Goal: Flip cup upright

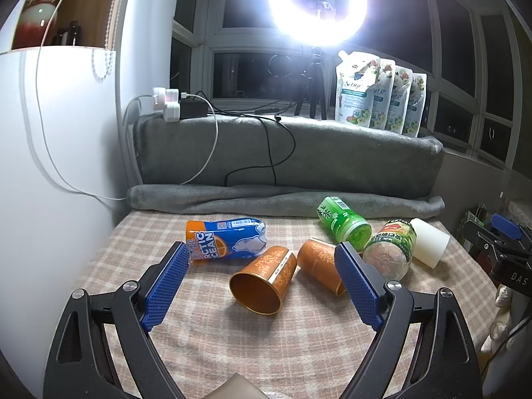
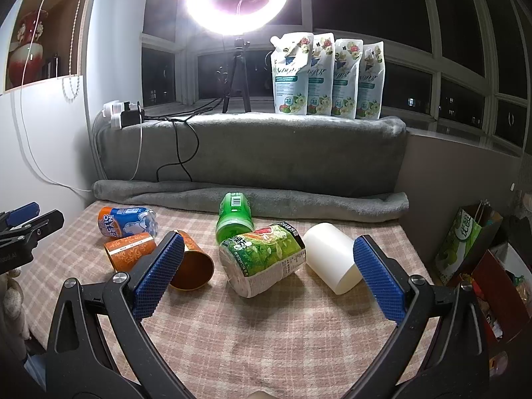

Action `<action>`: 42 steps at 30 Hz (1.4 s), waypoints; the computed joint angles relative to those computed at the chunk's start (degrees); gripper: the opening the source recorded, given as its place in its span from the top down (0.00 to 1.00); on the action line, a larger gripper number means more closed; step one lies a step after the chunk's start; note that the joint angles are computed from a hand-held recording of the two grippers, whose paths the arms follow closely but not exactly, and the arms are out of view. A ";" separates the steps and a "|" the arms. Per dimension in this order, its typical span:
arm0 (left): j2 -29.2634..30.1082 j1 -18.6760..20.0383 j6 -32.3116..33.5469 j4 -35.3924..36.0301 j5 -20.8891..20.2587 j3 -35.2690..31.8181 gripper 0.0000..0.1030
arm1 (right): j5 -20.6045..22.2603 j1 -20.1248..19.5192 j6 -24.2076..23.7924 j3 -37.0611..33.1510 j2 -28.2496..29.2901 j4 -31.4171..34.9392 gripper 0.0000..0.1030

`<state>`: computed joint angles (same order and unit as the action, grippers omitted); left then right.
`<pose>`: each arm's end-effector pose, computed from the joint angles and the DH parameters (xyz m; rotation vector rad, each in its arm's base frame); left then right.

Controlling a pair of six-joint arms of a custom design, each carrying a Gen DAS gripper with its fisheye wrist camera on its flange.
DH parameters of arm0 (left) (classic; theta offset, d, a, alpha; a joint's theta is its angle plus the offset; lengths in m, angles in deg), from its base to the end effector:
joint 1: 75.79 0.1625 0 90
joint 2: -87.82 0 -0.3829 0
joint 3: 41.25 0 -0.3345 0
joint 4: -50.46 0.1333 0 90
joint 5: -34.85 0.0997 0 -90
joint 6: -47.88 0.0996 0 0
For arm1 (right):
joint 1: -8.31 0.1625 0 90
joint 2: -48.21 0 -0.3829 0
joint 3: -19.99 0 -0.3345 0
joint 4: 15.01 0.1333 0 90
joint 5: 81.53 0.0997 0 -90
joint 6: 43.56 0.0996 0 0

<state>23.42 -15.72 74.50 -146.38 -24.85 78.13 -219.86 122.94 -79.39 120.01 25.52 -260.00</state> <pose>-0.0837 -0.5133 0.2592 0.8577 2.2608 -1.1839 0.2672 -0.4414 0.0671 0.3486 -1.9042 1.3788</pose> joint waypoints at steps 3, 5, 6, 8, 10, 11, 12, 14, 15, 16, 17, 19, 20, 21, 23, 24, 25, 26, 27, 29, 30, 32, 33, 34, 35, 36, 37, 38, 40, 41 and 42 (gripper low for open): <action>0.04 -0.01 -0.03 -0.15 0.05 0.05 0.14 | 0.03 -0.02 0.09 0.02 0.00 0.05 0.00; 0.09 -0.04 -0.13 -0.15 0.07 0.04 0.14 | 0.03 -0.01 0.08 0.04 0.03 0.02 0.00; 0.13 -0.07 -0.14 -0.13 0.13 0.02 0.14 | 0.02 0.02 0.14 0.12 0.04 0.09 0.00; 0.08 0.00 -0.17 -0.08 0.04 0.06 0.14 | 0.06 0.01 0.09 -0.11 0.09 0.45 0.00; 0.20 0.02 -0.30 -0.07 0.05 -0.02 0.14 | 0.03 0.02 0.02 -0.37 0.22 0.70 0.00; 0.23 0.09 -0.44 0.04 -0.02 -0.08 0.14 | 0.02 0.02 0.10 -0.39 0.21 0.79 0.00; 0.16 0.28 -0.44 0.15 -0.25 -0.12 0.14 | 0.03 0.01 0.16 -0.39 0.21 0.84 0.00; 0.18 0.44 -0.48 0.22 -0.39 -0.20 0.14 | -0.02 0.02 0.09 -0.46 0.26 0.86 0.00; 0.22 0.46 -0.56 0.23 -0.40 -0.23 0.14 | -0.02 0.02 0.09 -0.46 0.26 0.86 0.00; 0.20 0.52 -0.54 0.25 -0.48 -0.24 0.14 | -0.07 0.02 0.13 -0.45 0.28 0.84 0.00; 0.13 0.80 -0.46 0.42 -0.75 -0.38 0.14 | -0.07 0.02 0.27 -0.41 0.27 0.90 0.00; 0.06 1.19 -0.37 0.56 -1.06 -0.52 0.14 | -0.05 0.04 0.39 -0.58 0.36 1.16 0.00; 0.06 1.28 -0.40 0.62 -1.13 -0.57 0.14 | -0.07 0.04 0.42 -0.74 0.51 1.29 0.00; 0.04 1.40 -0.47 0.75 -1.23 -0.66 0.14 | -0.04 -0.03 0.42 -1.14 0.80 1.53 0.00; 0.00 1.56 -0.50 0.89 -1.36 -0.73 0.14 | -0.02 -0.01 0.40 -1.29 0.98 1.75 0.00; 0.01 1.63 -0.49 0.98 -1.40 -0.85 0.14 | 0.00 0.03 0.47 -1.27 1.06 1.85 0.00; 0.03 1.69 -0.47 1.06 -1.44 -0.93 0.14 | 0.16 -0.09 0.57 -1.36 0.92 2.39 0.00; 0.00 1.68 -0.49 1.10 -1.44 -0.92 0.14 | 0.24 -0.12 0.64 -1.44 0.88 2.81 0.00; 0.00 1.65 -0.50 1.04 -1.41 -0.89 0.14 | 0.31 -0.12 0.62 -1.47 0.95 3.06 0.00; 0.01 1.84 -0.55 1.25 -1.46 -1.11 0.14 | 0.46 -0.15 0.43 -1.80 0.84 4.04 0.00; 0.02 1.97 -0.55 1.35 -1.45 -1.22 0.14 | 0.71 -0.16 0.30 -1.87 0.92 4.38 0.00; 0.11 2.32 -0.54 1.54 -1.44 -1.53 0.14 | 1.30 -0.22 0.38 -2.02 0.65 5.96 0.00; 0.18 2.52 -0.58 1.63 -1.36 -1.74 0.14 | 1.60 -0.26 0.39 -2.15 0.53 6.76 0.00; 0.25 2.74 -0.64 1.73 -1.26 -2.00 0.14 | 2.12 -0.34 0.21 -2.39 0.54 7.62 0.00; 0.30 2.95 -0.72 1.83 -1.17 -2.21 0.14 | 2.45 -0.37 0.00 -2.65 0.57 8.22 0.00; 0.31 3.25 -0.87 2.03 -1.08 -2.47 0.14 | 3.02 -0.48 -0.34 -2.99 0.61 9.20 0.00; 0.27 3.52 -1.06 2.32 -1.02 -2.68 0.14 | 3.32 -0.55 -0.58 -3.42 0.66 10.10 0.00; 0.20 3.82 -1.26 2.68 -0.93 -2.90 0.14 | 3.96 -0.69 -0.76 -3.83 0.63 11.47 0.00; 0.28 4.44 -1.45 3.33 -0.37 -3.52 0.14 | 5.01 -0.94 -1.02 -4.80 0.71 14.06 0.00; 0.26 4.82 -1.55 3.85 -0.22 -3.83 0.14 | 5.61 -1.14 -1.12 -5.48 0.78 15.72 0.00; 0.19 5.19 -1.72 4.47 -0.15 -4.08 0.14 | 6.23 -1.33 -1.26 -6.06 0.87 17.00 0.00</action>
